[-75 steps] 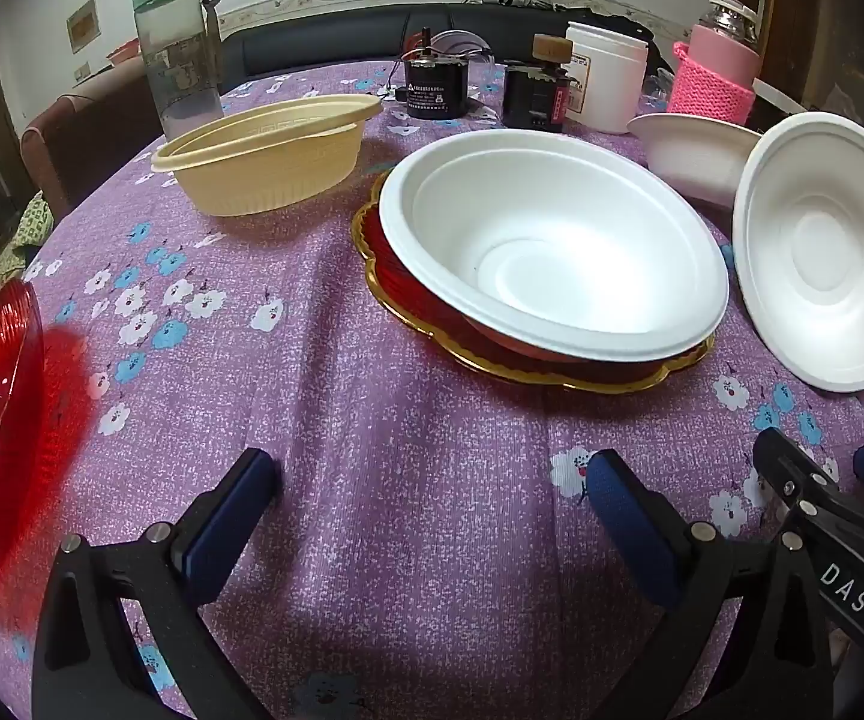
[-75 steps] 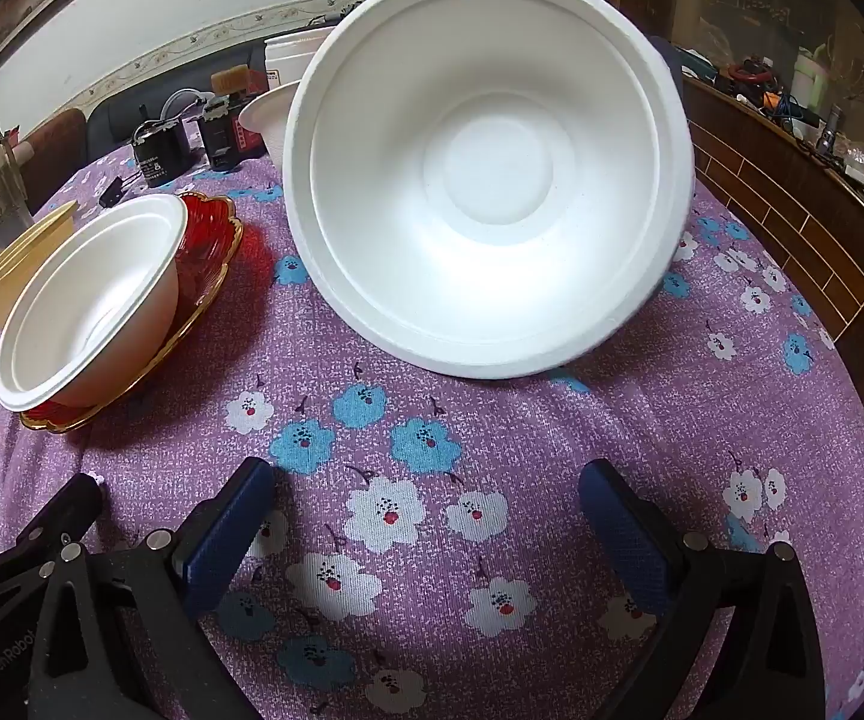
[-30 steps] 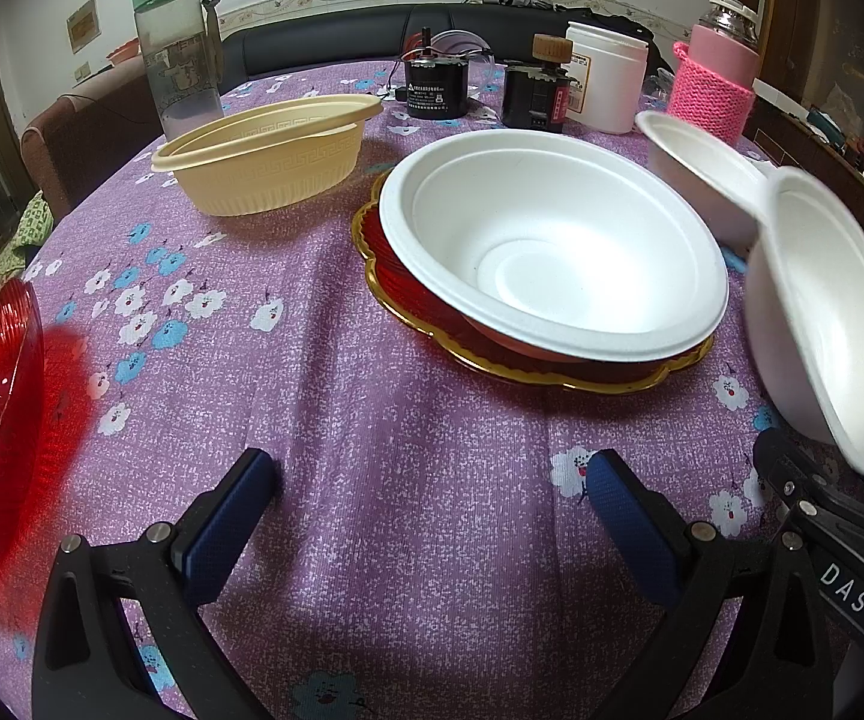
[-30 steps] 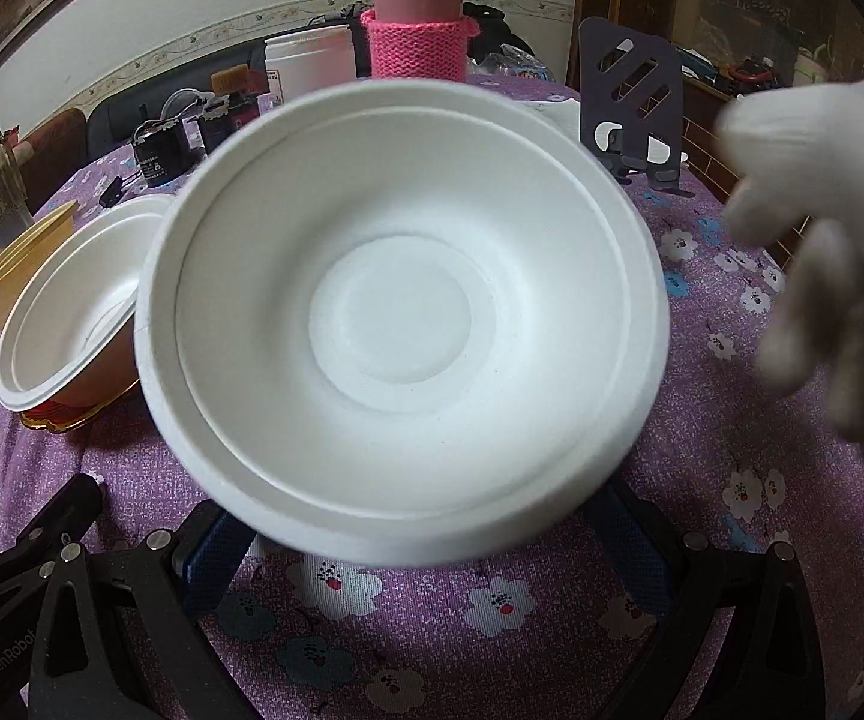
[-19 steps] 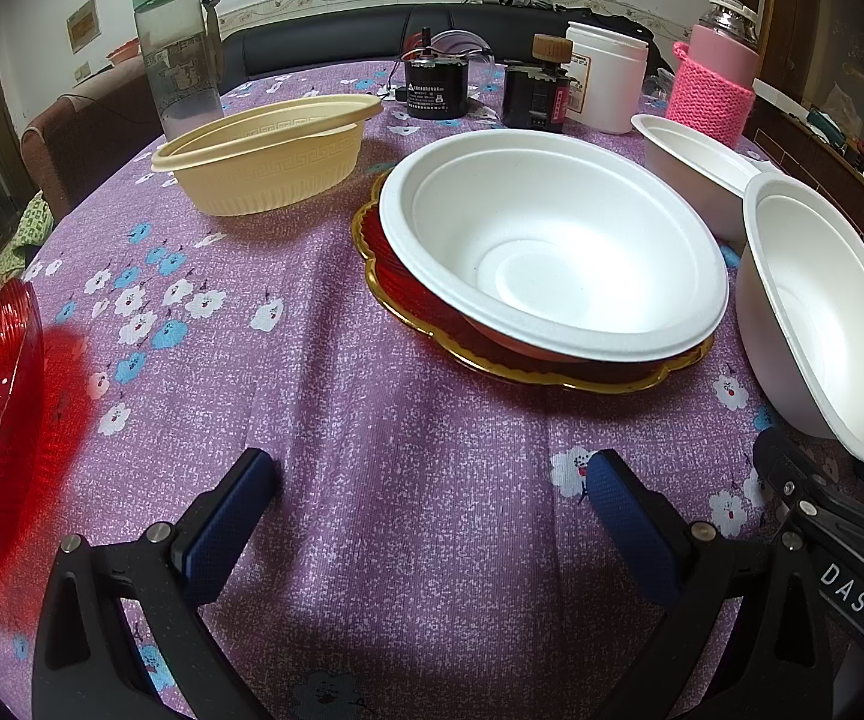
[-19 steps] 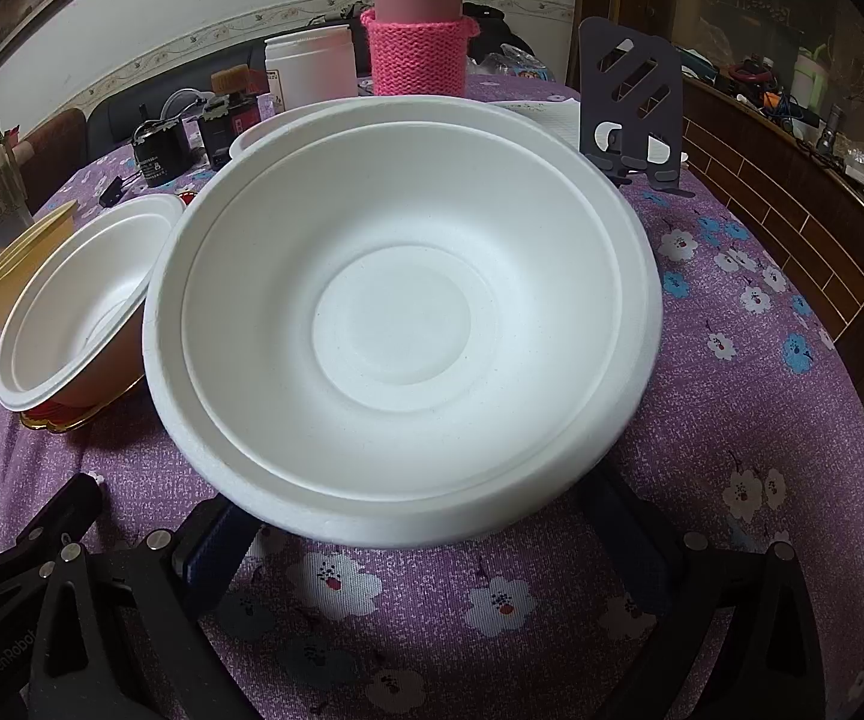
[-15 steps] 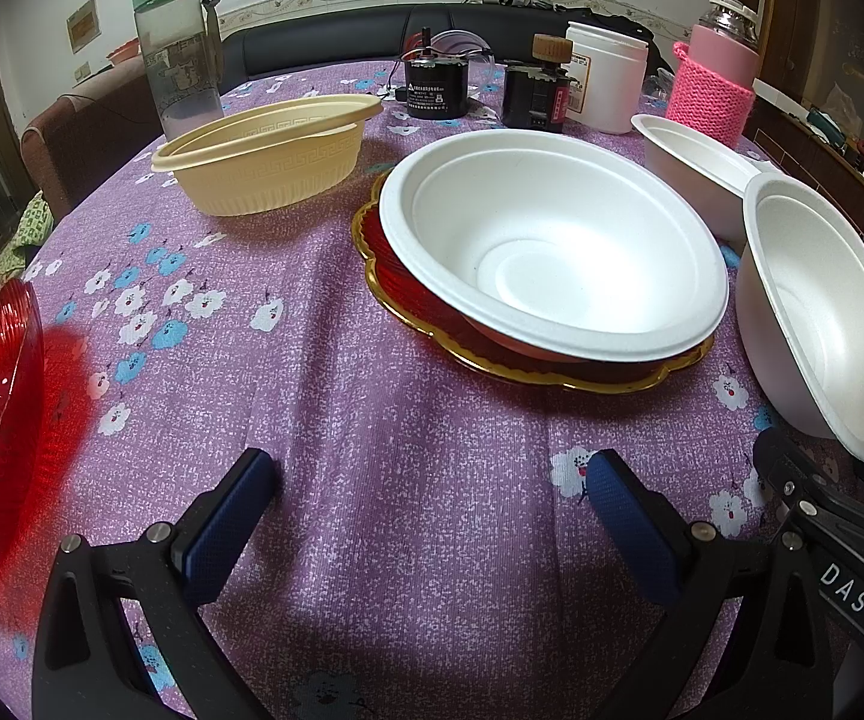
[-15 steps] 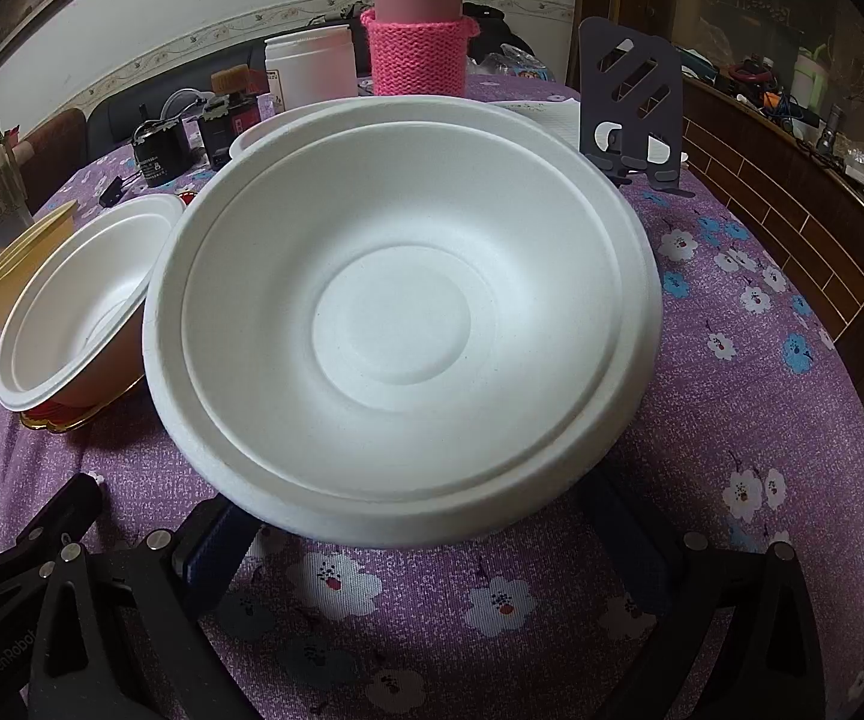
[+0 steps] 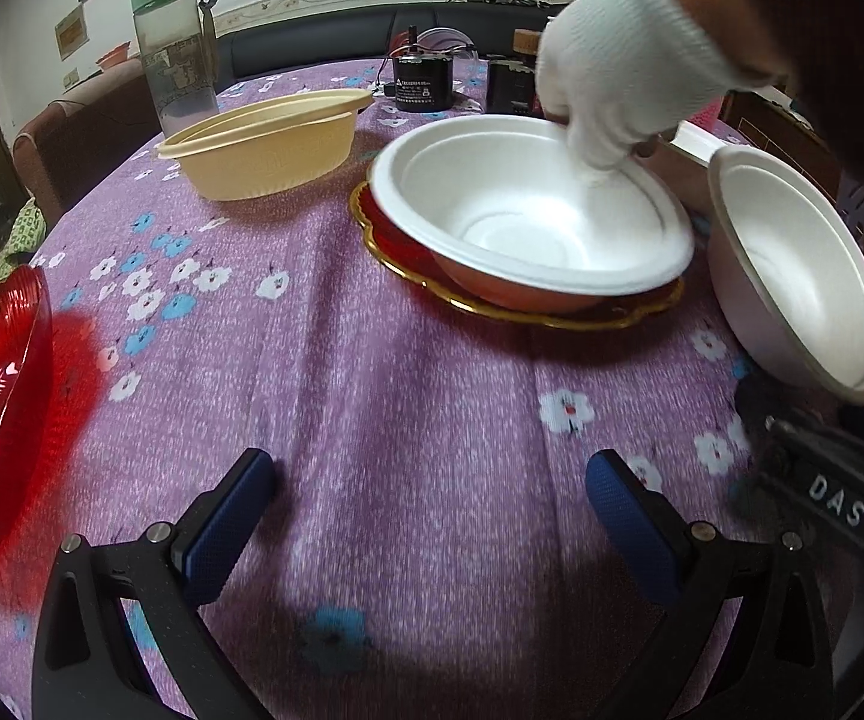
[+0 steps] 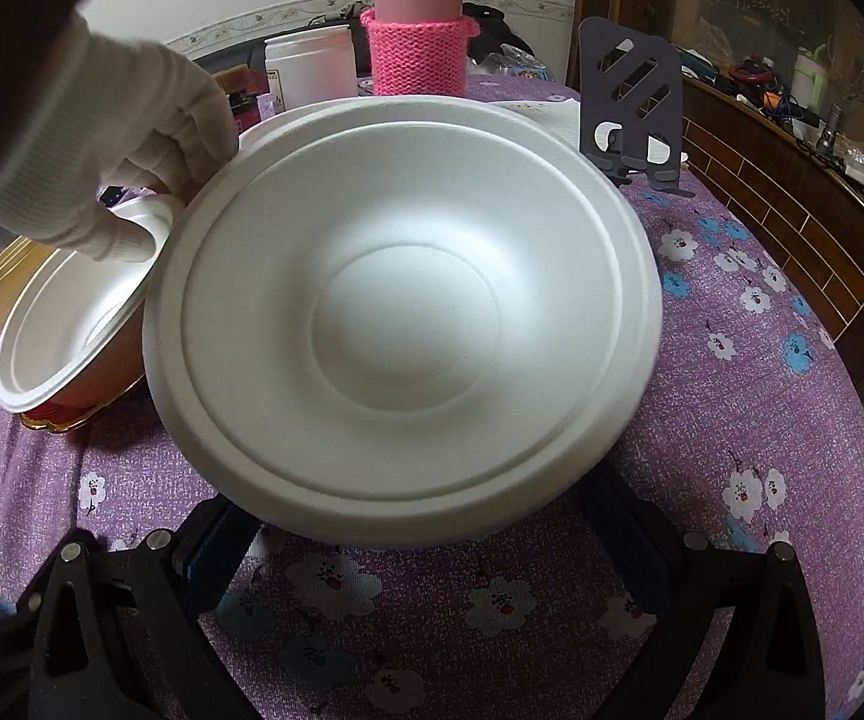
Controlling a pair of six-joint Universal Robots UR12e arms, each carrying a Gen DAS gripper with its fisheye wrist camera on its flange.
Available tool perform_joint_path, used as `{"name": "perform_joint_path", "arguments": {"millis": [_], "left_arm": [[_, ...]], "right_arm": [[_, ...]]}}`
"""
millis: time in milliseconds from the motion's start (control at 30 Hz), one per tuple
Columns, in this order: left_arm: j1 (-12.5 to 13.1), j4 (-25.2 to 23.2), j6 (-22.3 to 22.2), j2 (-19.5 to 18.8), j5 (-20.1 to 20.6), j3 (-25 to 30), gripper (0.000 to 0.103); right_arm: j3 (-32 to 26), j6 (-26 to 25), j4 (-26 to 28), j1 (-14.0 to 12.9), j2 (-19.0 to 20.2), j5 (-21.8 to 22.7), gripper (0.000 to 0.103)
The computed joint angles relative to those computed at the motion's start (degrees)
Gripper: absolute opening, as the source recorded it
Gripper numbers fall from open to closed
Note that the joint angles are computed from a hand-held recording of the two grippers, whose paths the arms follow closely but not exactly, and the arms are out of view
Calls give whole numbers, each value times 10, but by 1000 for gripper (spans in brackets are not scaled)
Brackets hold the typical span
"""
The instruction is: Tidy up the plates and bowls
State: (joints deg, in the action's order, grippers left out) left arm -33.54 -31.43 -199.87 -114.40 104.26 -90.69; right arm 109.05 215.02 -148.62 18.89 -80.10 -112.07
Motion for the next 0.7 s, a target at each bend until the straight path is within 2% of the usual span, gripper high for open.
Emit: {"name": "perform_joint_path", "arguments": {"millis": [700], "left_arm": [[-1,0,-1,-1,2,1,103]], "right_arm": [[0,0,0,0,0,0,102]]}}
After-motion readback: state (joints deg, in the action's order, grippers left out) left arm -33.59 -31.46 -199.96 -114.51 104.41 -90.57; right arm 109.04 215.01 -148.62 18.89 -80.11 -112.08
